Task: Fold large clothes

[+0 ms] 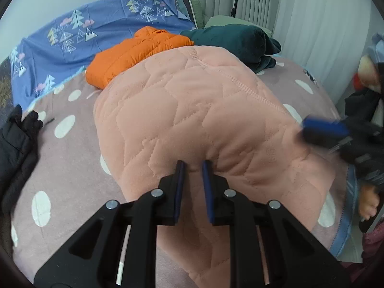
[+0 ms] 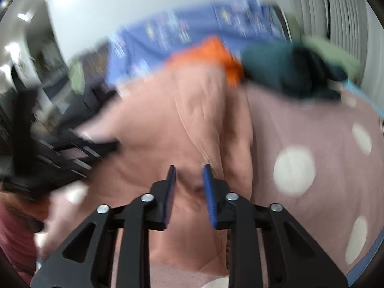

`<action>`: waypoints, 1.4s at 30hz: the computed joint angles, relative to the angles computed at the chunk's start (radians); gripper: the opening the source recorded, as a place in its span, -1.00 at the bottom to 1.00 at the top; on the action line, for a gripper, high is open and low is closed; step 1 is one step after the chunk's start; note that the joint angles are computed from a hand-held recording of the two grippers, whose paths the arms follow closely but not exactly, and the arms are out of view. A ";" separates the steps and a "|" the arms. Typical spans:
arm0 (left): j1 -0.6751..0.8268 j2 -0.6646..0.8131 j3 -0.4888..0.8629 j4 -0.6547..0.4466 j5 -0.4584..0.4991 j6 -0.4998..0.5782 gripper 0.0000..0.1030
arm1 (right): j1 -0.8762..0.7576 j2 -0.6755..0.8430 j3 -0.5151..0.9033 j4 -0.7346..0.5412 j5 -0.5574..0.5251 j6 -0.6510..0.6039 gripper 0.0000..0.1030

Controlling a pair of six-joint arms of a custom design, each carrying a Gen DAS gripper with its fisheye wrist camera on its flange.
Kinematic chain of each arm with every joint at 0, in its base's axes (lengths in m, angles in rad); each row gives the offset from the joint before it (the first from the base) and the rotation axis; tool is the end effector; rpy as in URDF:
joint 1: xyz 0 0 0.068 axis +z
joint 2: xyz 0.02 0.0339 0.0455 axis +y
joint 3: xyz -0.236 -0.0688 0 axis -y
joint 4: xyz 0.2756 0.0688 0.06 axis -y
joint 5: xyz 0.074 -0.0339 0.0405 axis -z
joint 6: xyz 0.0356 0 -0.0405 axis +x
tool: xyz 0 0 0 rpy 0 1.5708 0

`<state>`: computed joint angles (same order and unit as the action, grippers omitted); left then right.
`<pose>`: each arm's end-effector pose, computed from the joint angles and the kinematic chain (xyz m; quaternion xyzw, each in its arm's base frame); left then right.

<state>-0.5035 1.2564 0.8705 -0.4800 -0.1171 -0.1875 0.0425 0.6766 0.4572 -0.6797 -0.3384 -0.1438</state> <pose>0.2611 -0.1391 0.2065 0.1275 0.9284 -0.0650 0.3428 0.1843 0.0197 0.1756 -0.1418 0.9215 0.1423 0.3325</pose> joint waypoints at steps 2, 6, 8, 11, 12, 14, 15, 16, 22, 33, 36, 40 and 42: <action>0.012 -0.009 -0.013 0.016 0.035 0.002 -0.67 | 0.004 0.018 -0.033 0.041 0.022 0.017 -0.62; 0.061 -0.022 -0.008 0.004 0.103 -0.011 -0.67 | -0.036 0.003 0.084 -0.076 -0.035 -0.010 -0.68; 0.066 -0.012 0.011 -0.014 0.111 -0.008 -0.67 | -0.048 0.025 0.151 -0.066 -0.063 -0.009 -0.68; 0.038 -0.002 0.019 -0.020 0.069 0.000 -0.67 | -0.011 0.158 0.259 0.028 -0.058 0.015 -0.68; 0.031 -0.004 0.016 -0.020 0.060 -0.004 -0.67 | -0.006 0.240 0.307 0.061 -0.079 0.028 -0.68; 0.032 -0.005 0.014 -0.019 0.062 -0.008 -0.67 | 0.017 0.423 0.396 0.112 -0.082 0.065 -0.68; 0.034 -0.007 0.014 -0.020 0.065 -0.007 -0.67 | 0.038 0.506 0.427 0.128 -0.046 0.066 -0.68; 0.039 -0.008 0.011 -0.016 0.074 -0.004 -0.67 | 0.069 0.632 0.463 0.147 0.028 0.049 -0.76; 0.070 -0.018 -0.003 0.033 0.142 -0.012 -0.68 | 0.087 0.688 0.403 0.258 0.100 0.050 -0.79; 0.204 0.256 0.149 0.157 0.236 -0.005 -0.67 | 0.017 0.762 0.419 0.262 -0.024 0.061 -0.79; 0.176 0.238 0.132 0.170 0.187 -0.026 -0.69 | 0.022 0.730 0.415 0.242 -0.016 0.050 -0.79; 0.121 0.206 0.135 0.118 0.073 0.022 -0.70 | 0.046 0.524 0.333 0.197 0.036 0.045 -0.78; 0.133 0.192 0.125 0.114 0.079 0.018 -0.70 | 0.018 0.376 0.276 0.138 -0.009 0.051 -0.78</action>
